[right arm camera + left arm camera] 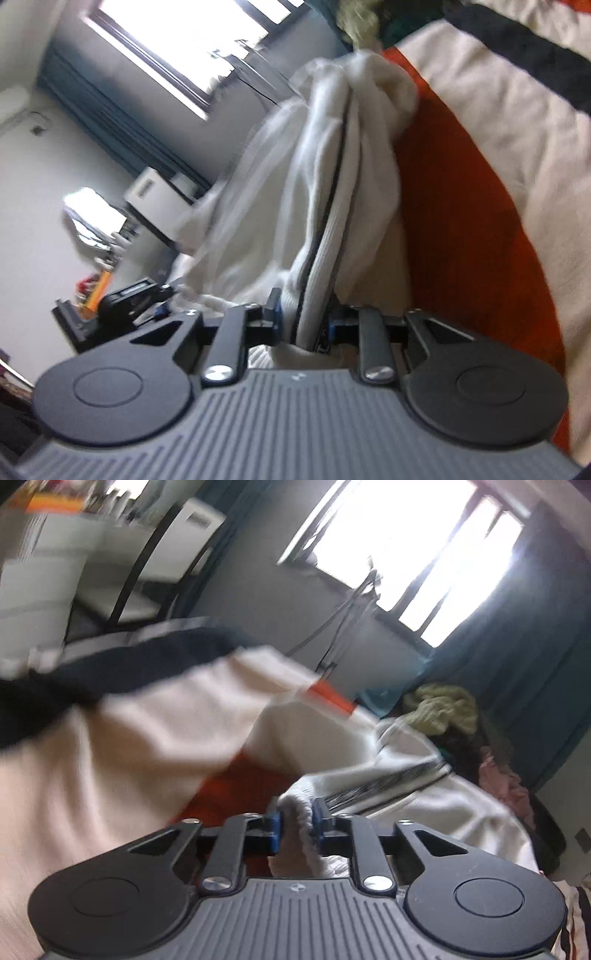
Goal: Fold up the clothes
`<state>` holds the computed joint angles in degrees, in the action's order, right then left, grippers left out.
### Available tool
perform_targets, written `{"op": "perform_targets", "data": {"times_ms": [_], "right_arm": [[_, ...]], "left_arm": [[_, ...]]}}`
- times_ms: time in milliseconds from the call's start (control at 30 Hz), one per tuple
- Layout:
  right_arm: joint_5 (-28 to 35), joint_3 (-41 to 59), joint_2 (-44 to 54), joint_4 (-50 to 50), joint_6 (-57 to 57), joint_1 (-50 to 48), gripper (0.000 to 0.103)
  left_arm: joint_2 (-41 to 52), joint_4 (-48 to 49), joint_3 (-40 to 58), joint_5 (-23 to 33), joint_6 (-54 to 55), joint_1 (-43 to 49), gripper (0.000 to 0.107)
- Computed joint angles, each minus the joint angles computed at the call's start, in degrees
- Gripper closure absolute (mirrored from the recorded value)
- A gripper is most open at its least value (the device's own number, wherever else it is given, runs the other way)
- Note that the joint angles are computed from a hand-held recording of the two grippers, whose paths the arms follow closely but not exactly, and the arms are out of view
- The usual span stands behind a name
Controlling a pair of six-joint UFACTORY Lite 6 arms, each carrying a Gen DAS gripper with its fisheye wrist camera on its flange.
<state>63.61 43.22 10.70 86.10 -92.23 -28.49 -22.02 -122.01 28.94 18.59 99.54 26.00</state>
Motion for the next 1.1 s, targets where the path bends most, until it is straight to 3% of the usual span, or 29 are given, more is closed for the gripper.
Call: {"op": "perform_targets", "data": {"times_ms": [167, 267, 333, 433, 533, 733, 800, 933, 1000, 1033, 1100], "right_arm": [[4.4, -12.1, -13.3, 3.4, 1.1, 4.6, 0.080], [2.5, -17.3, -17.3, 12.6, 1.6, 17.8, 0.081], [2.5, -17.3, -14.9, 23.0, 0.7, 29.7, 0.082], [3.8, -9.6, -4.9, 36.5, -1.3, 45.0, 0.083], [0.6, 4.4, 7.3, 42.2, -0.9, 55.8, 0.083], [-6.3, 30.8, 30.5, 36.4, 10.5, 61.1, 0.083], [-6.3, 35.7, 35.1, 31.7, 14.2, 59.8, 0.083], [-5.8, 41.7, 39.3, 24.3, 19.5, 56.6, 0.082], [-6.0, 42.8, 38.6, 20.1, 22.6, 54.6, 0.079], [-6.1, 42.7, 37.9, 18.0, 24.1, 53.6, 0.075], [-6.2, 41.4, 35.6, 13.9, 27.3, 51.6, 0.064]], "left_arm": [[2.0, 28.7, 14.3, 5.3, -22.8, 10.4, 0.092], [11.0, 43.4, 30.2, 10.3, -34.2, 17.6, 0.092], [18.2, 51.6, 42.2, 12.1, -40.7, 21.1, 0.092], [30.6, 62.1, 60.2, 11.0, -51.1, 23.5, 0.092], [43.5, 79.7, 78.2, 10.1, -65.7, 23.3, 0.092], [72.7, 109.7, 111.1, 15.6, -84.6, 21.6, 0.090], [75.5, 109.0, 112.7, 15.0, -82.7, 21.5, 0.089], [70.5, 106.2, 101.6, 9.0, -79.1, 21.0, 0.085], [67.6, 105.0, 98.2, 8.4, -77.3, 21.0, 0.078], [64.8, 104.9, 94.6, 7.4, -77.0, 21.1, 0.073], [59.3, 101.4, 89.2, 7.9, -74.2, 21.9, 0.045]]}}
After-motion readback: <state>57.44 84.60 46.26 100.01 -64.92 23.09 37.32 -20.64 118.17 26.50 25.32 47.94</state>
